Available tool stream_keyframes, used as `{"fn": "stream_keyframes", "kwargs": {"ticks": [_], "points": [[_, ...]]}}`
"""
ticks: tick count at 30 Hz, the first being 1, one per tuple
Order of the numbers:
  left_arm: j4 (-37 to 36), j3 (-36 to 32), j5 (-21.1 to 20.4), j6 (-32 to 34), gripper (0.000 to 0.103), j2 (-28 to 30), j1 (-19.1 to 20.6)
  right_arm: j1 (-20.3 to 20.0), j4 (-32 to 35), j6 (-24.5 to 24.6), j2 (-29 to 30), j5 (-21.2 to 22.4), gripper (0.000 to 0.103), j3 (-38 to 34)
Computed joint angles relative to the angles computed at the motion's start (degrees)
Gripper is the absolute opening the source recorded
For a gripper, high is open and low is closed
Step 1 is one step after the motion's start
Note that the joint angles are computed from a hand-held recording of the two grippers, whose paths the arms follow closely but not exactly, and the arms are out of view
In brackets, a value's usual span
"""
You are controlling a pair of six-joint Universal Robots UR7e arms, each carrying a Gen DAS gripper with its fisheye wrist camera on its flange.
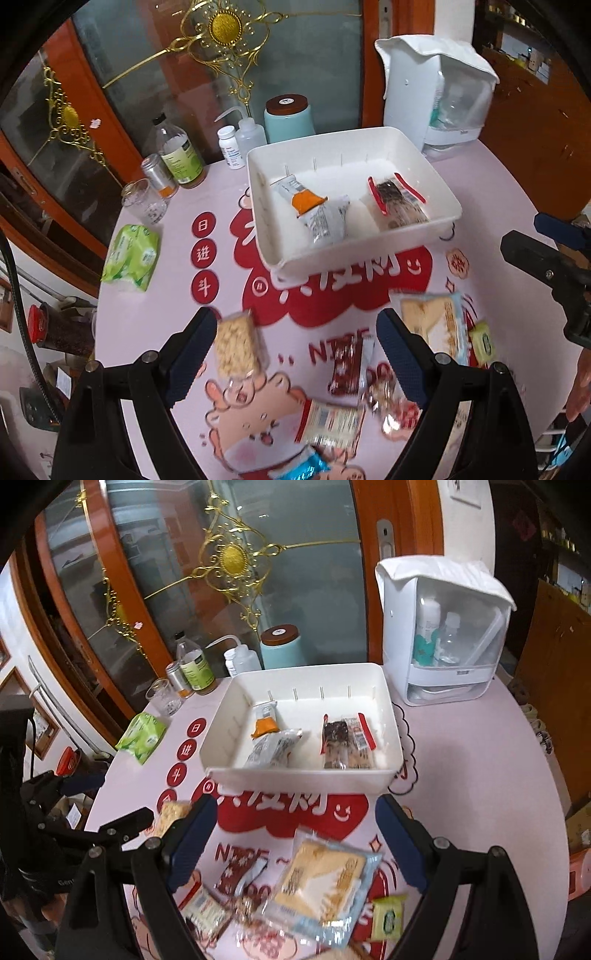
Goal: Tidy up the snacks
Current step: 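Move both tools back over the remaining snacks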
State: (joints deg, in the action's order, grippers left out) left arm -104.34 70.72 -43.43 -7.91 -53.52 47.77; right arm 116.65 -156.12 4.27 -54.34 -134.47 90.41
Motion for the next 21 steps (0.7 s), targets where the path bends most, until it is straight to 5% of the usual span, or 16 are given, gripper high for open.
{"fn": "stream_keyframes", "kwargs": {"ticks": [21], "points": [[-5.33,25.43,-0.44,-1.16,0.088,-19.58,-6.45,7.90,-8.00,9.10,-7.11,-9.15,0.088,20.37]]}}
